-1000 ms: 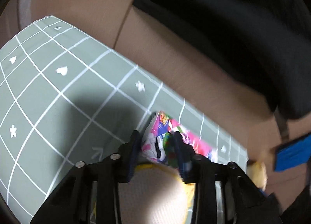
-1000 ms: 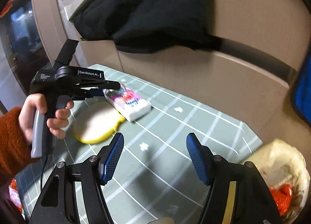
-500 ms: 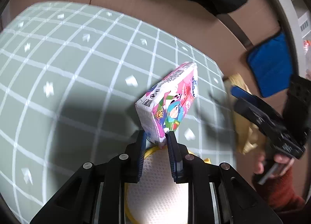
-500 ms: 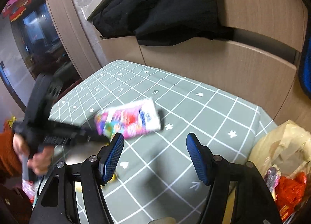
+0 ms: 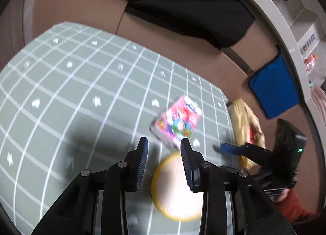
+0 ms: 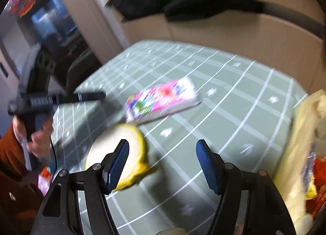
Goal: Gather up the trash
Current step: 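Grasp the yellow-rimmed sponge pad with the right tool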
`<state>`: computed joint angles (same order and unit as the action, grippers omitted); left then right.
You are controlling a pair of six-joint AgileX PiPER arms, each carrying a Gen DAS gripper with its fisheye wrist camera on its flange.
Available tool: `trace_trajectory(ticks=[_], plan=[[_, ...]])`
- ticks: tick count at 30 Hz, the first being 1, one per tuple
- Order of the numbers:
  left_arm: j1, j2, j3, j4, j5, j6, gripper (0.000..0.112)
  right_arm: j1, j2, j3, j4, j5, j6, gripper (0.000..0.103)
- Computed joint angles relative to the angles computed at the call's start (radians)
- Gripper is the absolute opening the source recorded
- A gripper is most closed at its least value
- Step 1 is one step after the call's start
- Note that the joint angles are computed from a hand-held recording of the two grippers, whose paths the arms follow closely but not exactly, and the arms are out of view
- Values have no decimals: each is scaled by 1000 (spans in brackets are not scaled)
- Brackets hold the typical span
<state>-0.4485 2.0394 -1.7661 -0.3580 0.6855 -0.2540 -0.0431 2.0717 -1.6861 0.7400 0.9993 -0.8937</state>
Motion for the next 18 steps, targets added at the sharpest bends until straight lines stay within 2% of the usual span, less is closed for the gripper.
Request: trace_trajectory(ticks=[3,7,10,12,14,18], plan=[[-15,-44,94,-44,20,25,33,37,-31,66,-27,-44,-10,61],[-42,-91,217,-127,12,85,33,38,-44,109,-12,-45,0,56],[-74,-112,274,-96,-27,61,29,39,-50,131,-4,-45,17,52],[-88,-119,301,-68,-53,34,24,43,-41,115,4,-19,38,42],[-97,-123,323,-60,-81,40,21,51,-42,110,16,1,56,39],[-104,-133,351,-31,-121,49,19,72,-95,152,76,-22,31,36]])
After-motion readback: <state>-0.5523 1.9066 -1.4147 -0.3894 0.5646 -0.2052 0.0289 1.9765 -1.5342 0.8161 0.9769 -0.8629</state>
